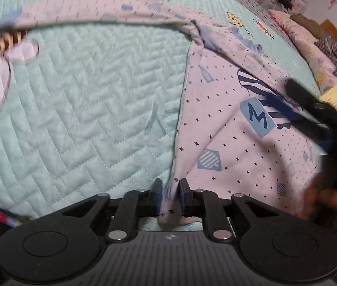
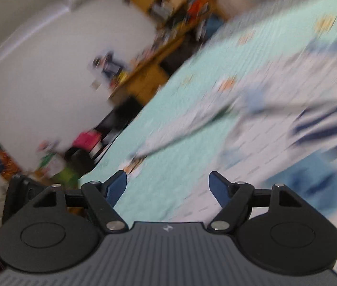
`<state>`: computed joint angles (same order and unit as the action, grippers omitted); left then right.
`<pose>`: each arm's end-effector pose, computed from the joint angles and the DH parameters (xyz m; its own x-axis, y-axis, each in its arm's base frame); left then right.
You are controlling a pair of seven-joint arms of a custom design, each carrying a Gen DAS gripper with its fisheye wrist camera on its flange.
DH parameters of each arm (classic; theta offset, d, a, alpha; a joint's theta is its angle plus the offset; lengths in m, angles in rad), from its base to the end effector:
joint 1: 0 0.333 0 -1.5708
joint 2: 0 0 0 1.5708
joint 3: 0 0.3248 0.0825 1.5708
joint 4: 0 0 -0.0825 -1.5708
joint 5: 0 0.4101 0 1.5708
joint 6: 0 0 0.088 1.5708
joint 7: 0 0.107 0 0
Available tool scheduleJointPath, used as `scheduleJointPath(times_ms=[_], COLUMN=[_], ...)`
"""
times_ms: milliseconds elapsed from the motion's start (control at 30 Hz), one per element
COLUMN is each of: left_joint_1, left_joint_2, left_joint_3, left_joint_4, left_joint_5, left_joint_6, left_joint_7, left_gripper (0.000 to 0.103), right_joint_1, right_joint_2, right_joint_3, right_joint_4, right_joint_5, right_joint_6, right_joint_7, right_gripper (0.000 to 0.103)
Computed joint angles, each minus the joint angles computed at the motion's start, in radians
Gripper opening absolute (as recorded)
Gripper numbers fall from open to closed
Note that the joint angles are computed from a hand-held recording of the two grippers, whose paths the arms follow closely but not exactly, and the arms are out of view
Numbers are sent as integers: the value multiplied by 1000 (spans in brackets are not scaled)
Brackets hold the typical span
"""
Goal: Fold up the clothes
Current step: 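Pinch the sleeper body fabric with the left gripper and smooth it, then grasp the sleeper fabric beside the blue sleeve cuff with the left gripper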
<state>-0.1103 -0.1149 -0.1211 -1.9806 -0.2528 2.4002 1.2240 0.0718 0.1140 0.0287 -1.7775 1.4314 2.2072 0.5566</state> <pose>0.5747 -0.1403 0.5773 0.1543 -0.9126 0.3785 -0.8716 -0.3062 -0.3829 0.6535 0.0987 0.5487 0.5599 -0.5175 -0.6471 -0.6981 0.1260 -0.7048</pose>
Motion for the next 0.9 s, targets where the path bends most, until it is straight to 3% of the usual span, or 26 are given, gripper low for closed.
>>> scheduleJointPath(times_ms=[133,200,267,367,400,433,467,600,700,800,900], left_joint_1=[-6,-27,-42,-42,-35,-29,-23,1,13,16,27], left_joint_2=[-28,-22,19,106,129,150,138,117,141,238,403], left_joint_3=[-4,6,-2,-26,-30,-33,-36,-33,-31,-45,-82], left_joint_4=[0,11,61,145,165,179,160,171,213,309,486], left_joint_5=[32,-39,-55,-18,2,19,22,-38,-149,-217,-234], left_joint_6=[49,92,87,8,-40,-77,-59,-64,-3,123,194], left_joint_7=[23,105,158,157,119,85,77,105,138,63,-24], left_gripper=[20,30,39,39,37,25,22,26,30,54,55], right_joint_1=[-46,-54,-63,-70,-74,-80,-85,-100,-86,-62,-51], right_joint_2=[-124,-171,-211,-261,-278,-293,-310,-365,-352,-308,-211], right_joint_3=[-62,-85,-111,-141,-151,-160,-171,-200,-210,-217,-190], right_joint_4=[-138,-191,-244,-320,-344,-366,-388,-448,-434,-402,-319], right_joint_5=[97,-1,-84,-180,-219,-260,-273,-283,-226,-26,169], right_joint_6=[105,175,156,77,48,18,4,-1,-6,-8,30], right_joint_7=[-38,43,82,106,115,129,136,171,180,92,8], right_gripper=[80,82,82,82,82,81,79,78,79,83,83])
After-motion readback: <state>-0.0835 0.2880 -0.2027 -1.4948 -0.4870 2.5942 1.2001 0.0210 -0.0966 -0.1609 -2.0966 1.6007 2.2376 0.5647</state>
